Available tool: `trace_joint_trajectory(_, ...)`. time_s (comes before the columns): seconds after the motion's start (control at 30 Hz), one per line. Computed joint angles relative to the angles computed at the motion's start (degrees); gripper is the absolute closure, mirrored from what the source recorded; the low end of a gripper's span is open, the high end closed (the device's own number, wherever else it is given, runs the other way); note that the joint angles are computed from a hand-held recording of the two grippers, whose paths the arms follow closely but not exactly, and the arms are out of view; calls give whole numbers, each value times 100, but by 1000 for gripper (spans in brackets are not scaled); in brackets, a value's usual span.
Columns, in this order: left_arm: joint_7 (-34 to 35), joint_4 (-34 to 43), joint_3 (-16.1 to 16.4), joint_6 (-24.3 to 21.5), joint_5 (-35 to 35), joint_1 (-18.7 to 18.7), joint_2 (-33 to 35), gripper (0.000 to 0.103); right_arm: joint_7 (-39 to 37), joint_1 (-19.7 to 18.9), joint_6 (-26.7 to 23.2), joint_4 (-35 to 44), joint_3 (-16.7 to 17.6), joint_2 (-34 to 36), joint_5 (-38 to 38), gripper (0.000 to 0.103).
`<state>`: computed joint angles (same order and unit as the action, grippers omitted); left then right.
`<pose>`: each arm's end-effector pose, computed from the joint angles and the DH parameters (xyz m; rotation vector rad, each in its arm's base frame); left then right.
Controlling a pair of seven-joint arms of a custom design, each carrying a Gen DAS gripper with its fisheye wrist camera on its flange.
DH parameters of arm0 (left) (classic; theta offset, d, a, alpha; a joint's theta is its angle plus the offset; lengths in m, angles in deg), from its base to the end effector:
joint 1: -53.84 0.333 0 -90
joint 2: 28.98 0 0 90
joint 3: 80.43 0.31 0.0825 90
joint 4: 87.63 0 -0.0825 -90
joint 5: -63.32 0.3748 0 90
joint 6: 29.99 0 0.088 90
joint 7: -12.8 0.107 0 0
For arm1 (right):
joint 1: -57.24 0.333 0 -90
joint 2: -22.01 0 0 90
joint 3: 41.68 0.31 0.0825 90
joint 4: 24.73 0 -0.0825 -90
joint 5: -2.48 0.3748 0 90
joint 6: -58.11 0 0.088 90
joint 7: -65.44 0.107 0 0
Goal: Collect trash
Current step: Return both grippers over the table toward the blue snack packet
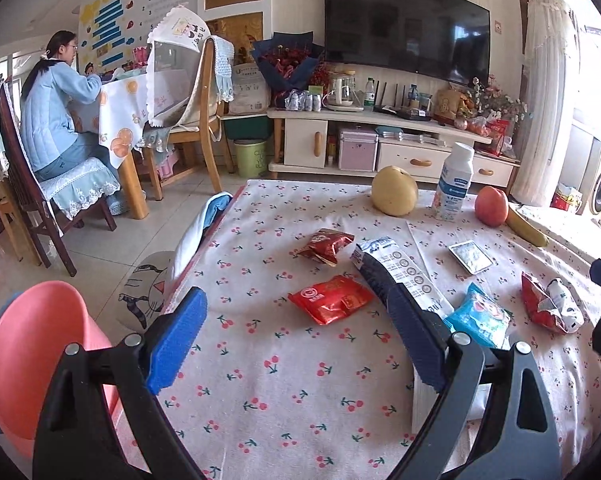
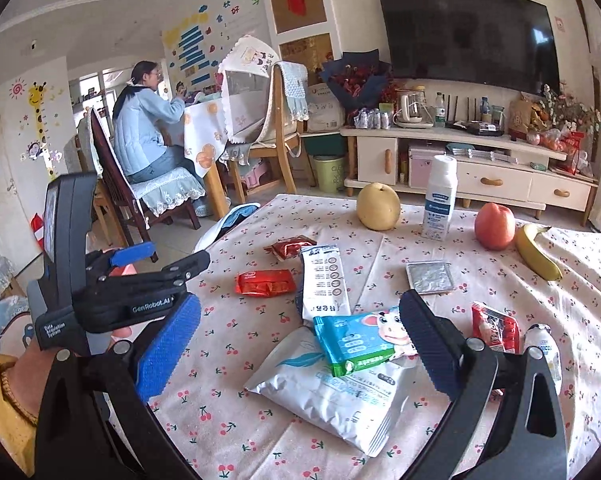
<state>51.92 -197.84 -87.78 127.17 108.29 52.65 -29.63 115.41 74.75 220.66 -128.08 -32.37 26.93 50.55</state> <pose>0.5835 -0.1162 0.5780 -1.7136 1.4951 -0.7347 0.5752 0.2432 0.5884 -1.7885 1.0940 -0.3510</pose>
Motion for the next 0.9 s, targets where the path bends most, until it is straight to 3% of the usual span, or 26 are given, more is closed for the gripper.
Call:
trace_joint_trajectory(0.23, 50, -17, -109, -98, 46, -194, 50, 11, 146, -227, -229, 56, -170, -21, 169, 5)
trace_joint_trajectory(0.57, 556, 11, -186, -5, -550, -456, 188, 11, 519, -520, -347, -3, -402, -24, 176, 5)
trace_joint_trajectory(0.7, 733, 226, -165, -11, -939, -584, 372, 11, 902, -662, -409, 75, -460, 71, -78, 5)
trace_joint_trajectory(0.9, 925, 1080, -12, -446, -1563, -829, 1015, 11, 1368, -880, -519, 235, -488, 287, -517, 5)
